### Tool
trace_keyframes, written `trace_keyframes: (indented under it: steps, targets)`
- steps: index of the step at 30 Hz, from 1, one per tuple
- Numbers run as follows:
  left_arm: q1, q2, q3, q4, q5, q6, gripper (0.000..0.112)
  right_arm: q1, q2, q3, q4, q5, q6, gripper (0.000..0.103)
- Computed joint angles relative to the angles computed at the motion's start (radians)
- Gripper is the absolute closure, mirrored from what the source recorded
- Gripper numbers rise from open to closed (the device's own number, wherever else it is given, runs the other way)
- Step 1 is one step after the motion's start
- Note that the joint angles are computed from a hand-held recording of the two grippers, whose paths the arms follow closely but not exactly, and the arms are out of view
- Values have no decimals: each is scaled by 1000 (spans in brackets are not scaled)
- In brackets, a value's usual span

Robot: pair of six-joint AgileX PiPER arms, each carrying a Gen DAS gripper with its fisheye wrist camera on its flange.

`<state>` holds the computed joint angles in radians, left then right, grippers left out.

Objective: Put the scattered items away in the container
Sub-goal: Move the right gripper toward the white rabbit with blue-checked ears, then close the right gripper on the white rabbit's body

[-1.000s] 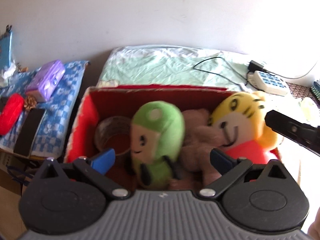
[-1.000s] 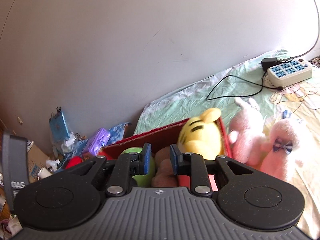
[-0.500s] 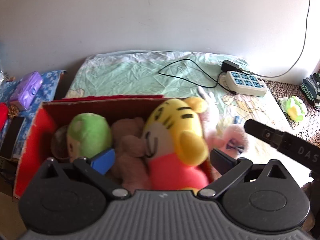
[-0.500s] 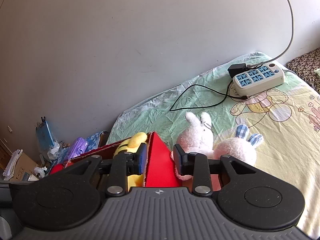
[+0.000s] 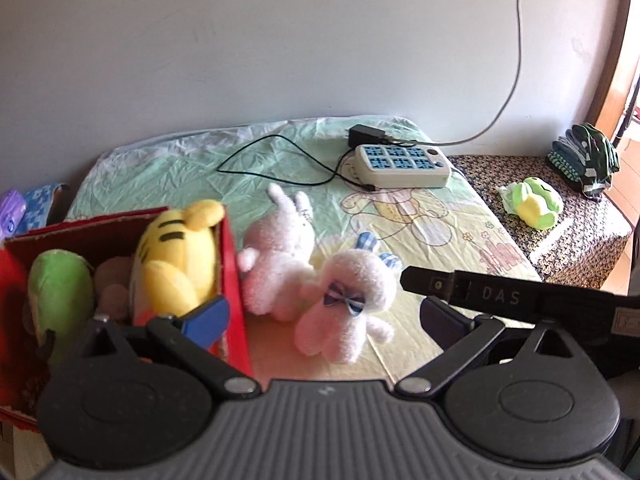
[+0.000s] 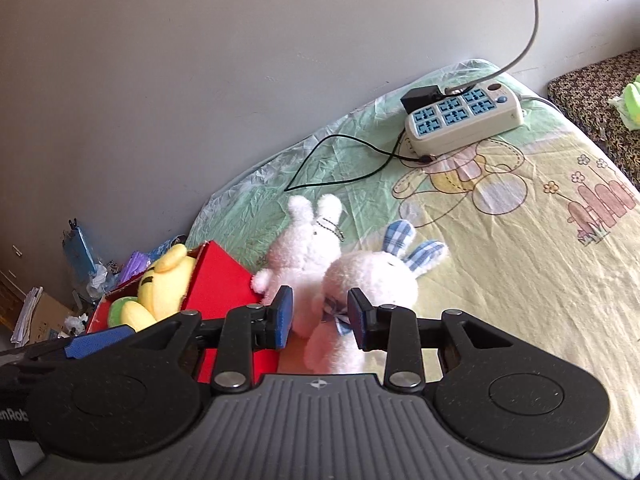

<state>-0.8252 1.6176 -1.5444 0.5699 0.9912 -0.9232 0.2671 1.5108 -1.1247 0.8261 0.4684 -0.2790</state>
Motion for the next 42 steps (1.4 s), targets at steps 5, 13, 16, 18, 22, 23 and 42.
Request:
trace_keyframes:
  steps: [5, 13, 16, 18, 22, 23, 42]
  targets:
    - [-22, 56, -35, -61, -36, 68, 12, -107, 0, 30, 66, 62, -105, 69]
    - [47, 116, 34, -247, -170, 116, 12, -239, 53, 36, 131, 162, -177, 69]
    - [41, 142, 53, -149, -181, 18, 12, -265, 84, 27, 145, 195, -188, 68]
    - [48, 162, 56, -104, -195, -9, 12, -276, 103, 22, 151, 214, -192, 68]
    - [77, 212, 38, -77, -225, -32, 12, -293, 144, 14, 185, 249, -227, 68]
    - [84, 224, 36, -80, -239, -35, 12, -297, 154, 12, 197, 259, -238, 68]
    - [88, 295, 12, -124, -297, 52, 12, -280, 345, -171, 339, 409, -395, 62]
